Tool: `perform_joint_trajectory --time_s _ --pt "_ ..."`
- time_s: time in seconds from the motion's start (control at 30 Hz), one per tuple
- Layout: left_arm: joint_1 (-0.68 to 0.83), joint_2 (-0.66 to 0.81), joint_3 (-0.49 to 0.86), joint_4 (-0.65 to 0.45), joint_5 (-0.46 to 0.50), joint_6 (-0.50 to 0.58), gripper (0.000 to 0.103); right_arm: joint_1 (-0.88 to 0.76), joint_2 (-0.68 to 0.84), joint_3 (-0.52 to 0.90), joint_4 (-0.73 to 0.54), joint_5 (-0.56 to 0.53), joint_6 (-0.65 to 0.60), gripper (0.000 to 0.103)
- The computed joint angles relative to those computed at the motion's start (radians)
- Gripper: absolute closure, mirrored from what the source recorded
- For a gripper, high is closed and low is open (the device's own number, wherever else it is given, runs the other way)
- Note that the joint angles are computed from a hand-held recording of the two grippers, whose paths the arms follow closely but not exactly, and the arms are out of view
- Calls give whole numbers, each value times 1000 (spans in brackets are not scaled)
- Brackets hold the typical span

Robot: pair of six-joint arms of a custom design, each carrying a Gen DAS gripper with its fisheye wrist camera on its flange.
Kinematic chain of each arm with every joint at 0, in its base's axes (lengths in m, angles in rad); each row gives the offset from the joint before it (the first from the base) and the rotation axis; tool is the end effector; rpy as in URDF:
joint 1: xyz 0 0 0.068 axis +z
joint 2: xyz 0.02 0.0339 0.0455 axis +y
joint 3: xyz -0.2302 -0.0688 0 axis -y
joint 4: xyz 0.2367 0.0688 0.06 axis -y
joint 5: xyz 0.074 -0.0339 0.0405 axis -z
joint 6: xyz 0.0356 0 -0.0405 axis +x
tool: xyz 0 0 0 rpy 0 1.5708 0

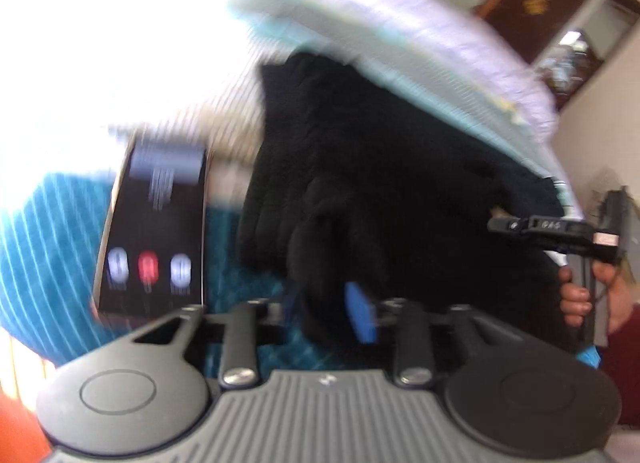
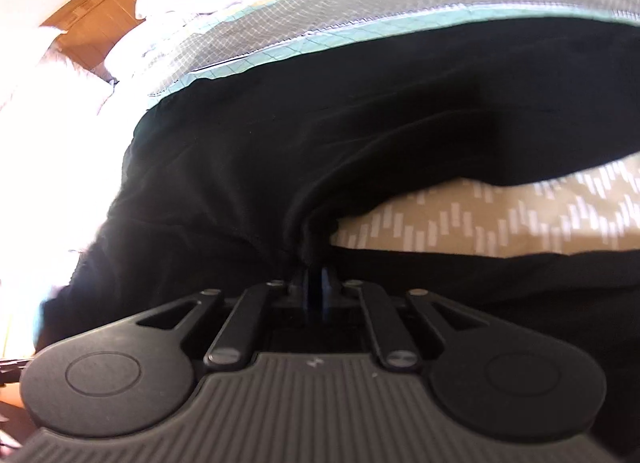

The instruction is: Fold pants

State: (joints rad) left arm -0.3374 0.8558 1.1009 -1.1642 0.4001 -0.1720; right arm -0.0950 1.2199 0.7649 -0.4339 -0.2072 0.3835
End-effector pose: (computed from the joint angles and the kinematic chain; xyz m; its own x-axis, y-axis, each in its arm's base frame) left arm 0.1359 -0.0624 0.3181 -0.8295 0.1239 -0.5446 0.3916 0.8243 -0.4089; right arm 0.2480 -0.0163 0.1950 -0.7303 0.4374 -0.5247 0.2556 0.8873 0.3839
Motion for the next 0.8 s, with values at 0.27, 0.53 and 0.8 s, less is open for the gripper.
perform_joint_trajectory --time_s 0.27,0.53,0.8 --pt "-115 452 358 341 -340 210 32 -505 -39 220 -219 -4 -230 64" --pt "-257 1155 837 473 -458 374 9 -862 613 865 -230 69 -84 50" --pt "-270 1313 904 485 -512 421 87 -949 1052 1343 -379 258 -164 47"
